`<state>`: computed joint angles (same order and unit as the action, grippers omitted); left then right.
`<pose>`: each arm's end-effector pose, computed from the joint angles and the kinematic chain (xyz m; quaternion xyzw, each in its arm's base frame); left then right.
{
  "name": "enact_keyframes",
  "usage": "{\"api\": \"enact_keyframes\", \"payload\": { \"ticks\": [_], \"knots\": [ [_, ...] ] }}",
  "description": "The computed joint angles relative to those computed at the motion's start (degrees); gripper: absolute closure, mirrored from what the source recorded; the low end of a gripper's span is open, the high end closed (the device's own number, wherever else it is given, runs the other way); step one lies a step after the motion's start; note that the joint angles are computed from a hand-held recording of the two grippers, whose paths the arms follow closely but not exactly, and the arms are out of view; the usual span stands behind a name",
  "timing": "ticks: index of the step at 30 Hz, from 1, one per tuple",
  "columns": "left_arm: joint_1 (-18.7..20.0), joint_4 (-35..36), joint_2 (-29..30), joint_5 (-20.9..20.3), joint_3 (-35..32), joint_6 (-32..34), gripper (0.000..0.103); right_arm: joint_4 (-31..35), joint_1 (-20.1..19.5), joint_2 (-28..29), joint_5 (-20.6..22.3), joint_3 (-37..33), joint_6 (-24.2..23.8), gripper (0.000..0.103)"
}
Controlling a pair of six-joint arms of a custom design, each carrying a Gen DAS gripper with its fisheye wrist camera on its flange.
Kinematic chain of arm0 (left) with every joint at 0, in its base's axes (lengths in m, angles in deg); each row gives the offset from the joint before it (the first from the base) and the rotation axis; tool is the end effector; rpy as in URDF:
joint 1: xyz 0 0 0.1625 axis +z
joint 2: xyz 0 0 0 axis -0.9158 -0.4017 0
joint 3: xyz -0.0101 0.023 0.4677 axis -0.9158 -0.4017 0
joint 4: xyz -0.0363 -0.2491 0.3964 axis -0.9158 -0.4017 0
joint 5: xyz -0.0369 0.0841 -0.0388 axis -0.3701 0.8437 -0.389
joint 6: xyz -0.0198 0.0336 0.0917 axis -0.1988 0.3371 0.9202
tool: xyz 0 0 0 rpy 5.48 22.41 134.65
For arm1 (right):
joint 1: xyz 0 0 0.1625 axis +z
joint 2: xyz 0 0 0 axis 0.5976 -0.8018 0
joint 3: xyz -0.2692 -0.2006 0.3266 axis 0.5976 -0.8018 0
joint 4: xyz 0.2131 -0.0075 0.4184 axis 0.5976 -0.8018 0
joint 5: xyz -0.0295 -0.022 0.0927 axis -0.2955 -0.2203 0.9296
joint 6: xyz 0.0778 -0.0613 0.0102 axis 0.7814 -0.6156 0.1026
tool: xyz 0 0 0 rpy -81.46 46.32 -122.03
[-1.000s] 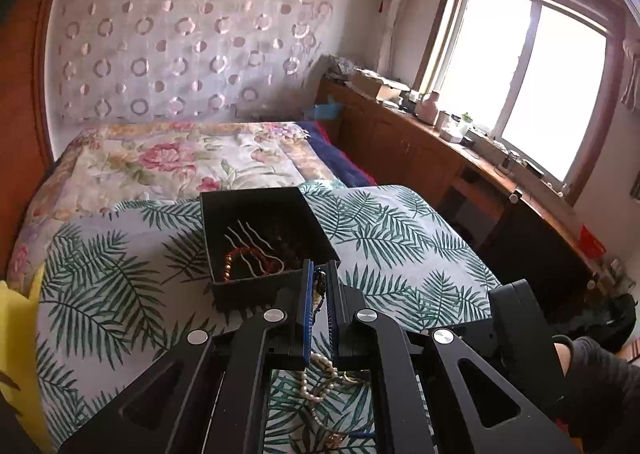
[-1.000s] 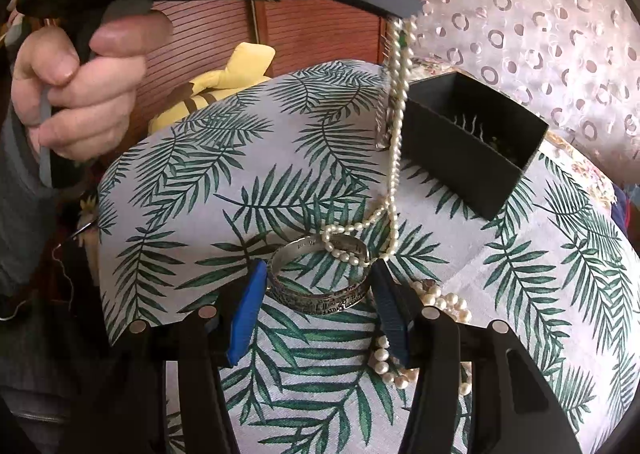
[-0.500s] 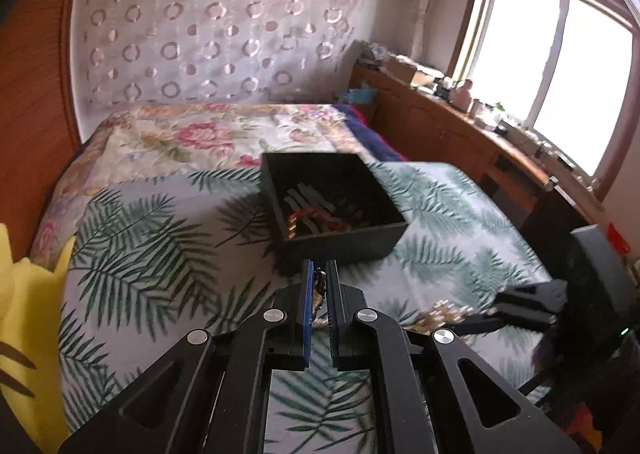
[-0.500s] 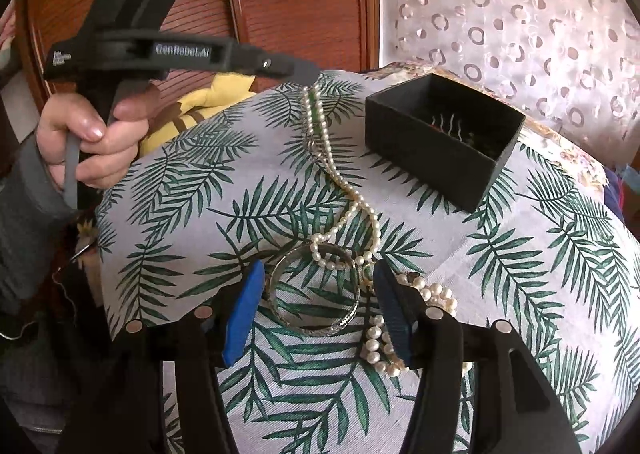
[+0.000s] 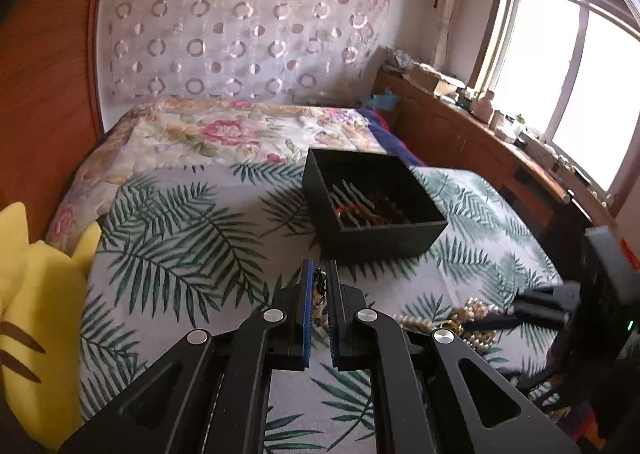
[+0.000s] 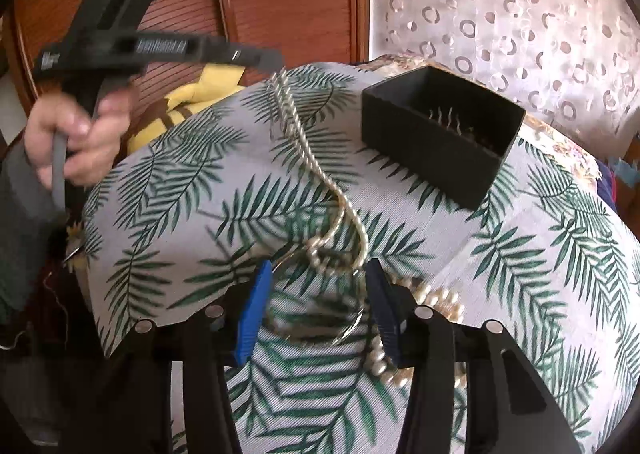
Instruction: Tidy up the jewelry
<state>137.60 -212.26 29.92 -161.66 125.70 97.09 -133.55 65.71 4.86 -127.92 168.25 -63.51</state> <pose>-0.0887 -0.7612 0.2580 0.3273 0.8906 -0.2782 0.1495 0.2466 -0.6722 0.0311 0.3604 -0.8815 0.1983 0.2320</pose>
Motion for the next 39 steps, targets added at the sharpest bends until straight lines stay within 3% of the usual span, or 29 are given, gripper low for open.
{"api": "enact_keyframes", "payload": {
  "ticks": [9, 14, 17, 18, 20, 21, 24, 28, 37, 38, 39],
  "knots": [
    [-1.8, 0.0, -0.4, -1.0, 0.2, 1.1, 0.098, 0.8, 0.8, 3.7, 0.3, -5.6, 1.2, 0.052],
    [-1.3, 0.3, -0.6, -1.6, 0.5, 0.7, 0.098, 6.4, 1.0, 7.7, -3.8, -12.3, 1.9, 0.061],
    [-1.0, 0.5, -0.7, -2.4, 0.5, 0.4, 0.098, 5.9, 1.0, 9.1, -5.5, -13.8, -0.1, 0.076],
    [-1.0, 0.4, -0.7, -2.3, 0.6, 0.5, 0.098, 5.6, 1.1, 9.3, -5.8, -14.0, -1.0, 0.092],
    [-1.0, 0.3, -0.8, -2.1, 0.7, 0.6, 0.098, 5.6, 1.3, 9.3, -6.1, -14.0, -1.8, 0.093],
    [-1.0, 0.2, -0.8, -1.9, 0.7, 0.6, 0.098, 3.9, 1.3, 9.2, -6.0, -13.6, -2.7, 0.103],
    [-0.9, -0.6, -0.8, -0.3, 1.1, 1.0, 0.097, 0.0, 1.4, 7.7, -3.7, -11.9, -2.5, 0.103],
    [-0.4, -0.5, -1.0, 0.1, 1.4, 0.3, 0.088, -4.6, 2.0, 6.0, -2.7, -10.2, -3.5, 0.103],
    [0.9, -0.4, -1.3, 1.8, 2.1, 0.3, 0.079, 1.6, 1.6, 7.1, -2.8, -11.4, -2.4, 0.102],
    [1.2, -0.3, -1.4, 2.3, 2.3, 0.3, 0.079, 2.4, 1.7, 7.6, -3.1, -11.9, -2.0, 0.098],
    [1.5, 0.0, -1.4, 2.6, 2.3, 0.1, 0.079, 3.1, 1.7, 8.1, -3.4, -12.3, -2.0, 0.085]
  ]
}}
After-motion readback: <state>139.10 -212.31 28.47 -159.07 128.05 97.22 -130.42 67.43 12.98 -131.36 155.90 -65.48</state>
